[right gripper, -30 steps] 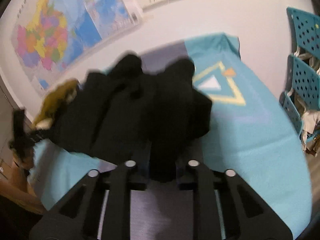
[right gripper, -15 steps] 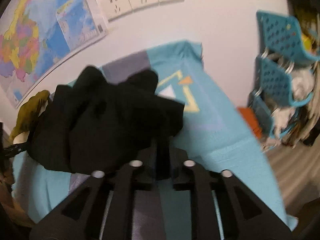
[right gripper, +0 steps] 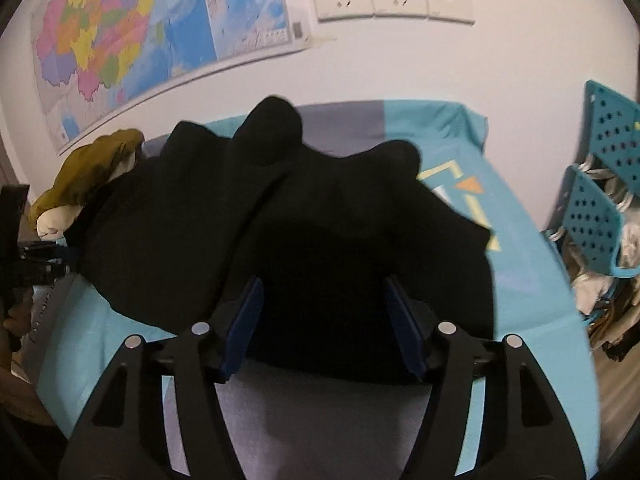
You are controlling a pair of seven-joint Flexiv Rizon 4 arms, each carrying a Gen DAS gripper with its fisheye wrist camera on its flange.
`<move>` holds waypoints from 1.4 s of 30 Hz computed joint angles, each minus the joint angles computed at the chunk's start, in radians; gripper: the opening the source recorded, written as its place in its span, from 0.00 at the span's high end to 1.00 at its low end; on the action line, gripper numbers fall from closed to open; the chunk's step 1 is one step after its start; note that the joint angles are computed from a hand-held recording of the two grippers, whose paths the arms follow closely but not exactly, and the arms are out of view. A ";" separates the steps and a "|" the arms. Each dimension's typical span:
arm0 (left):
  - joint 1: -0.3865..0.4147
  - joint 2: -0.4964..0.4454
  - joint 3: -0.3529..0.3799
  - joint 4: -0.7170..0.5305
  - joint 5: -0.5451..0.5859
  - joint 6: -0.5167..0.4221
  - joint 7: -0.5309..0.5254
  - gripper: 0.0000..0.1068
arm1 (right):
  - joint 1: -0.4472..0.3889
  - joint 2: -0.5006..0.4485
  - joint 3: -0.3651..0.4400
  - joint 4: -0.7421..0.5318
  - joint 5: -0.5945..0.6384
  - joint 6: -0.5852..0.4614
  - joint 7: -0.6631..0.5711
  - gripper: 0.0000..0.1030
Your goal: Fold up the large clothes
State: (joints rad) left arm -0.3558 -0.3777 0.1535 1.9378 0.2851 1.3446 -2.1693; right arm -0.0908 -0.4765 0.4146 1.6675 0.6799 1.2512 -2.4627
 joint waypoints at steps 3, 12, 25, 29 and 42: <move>-0.017 0.015 0.023 0.004 0.015 0.008 -0.049 0.94 | 0.013 -0.009 -0.012 -0.004 -0.034 0.009 0.020 0.93; -0.066 0.167 0.109 0.055 0.219 0.031 -0.313 1.00 | -0.063 0.082 -0.001 -0.036 0.189 -0.017 -0.096 0.97; 0.026 0.162 -0.004 0.050 0.279 0.087 -0.262 0.75 | -0.025 0.076 -0.053 -0.059 0.109 -0.075 -0.032 0.56; 0.076 0.079 -0.084 -0.021 0.170 0.109 -0.086 0.67 | 0.067 0.013 -0.110 -0.141 -0.004 -0.082 0.053 0.48; 0.109 -0.099 -0.114 -0.125 -0.167 0.039 0.193 0.65 | 0.121 -0.187 -0.157 -0.343 -0.393 -0.169 0.376 0.93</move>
State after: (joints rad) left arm -0.2470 -0.4762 0.0394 1.8123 0.1180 1.3838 -1.9764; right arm 0.0302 -0.6639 0.2577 1.3250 0.2865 1.0826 -2.0870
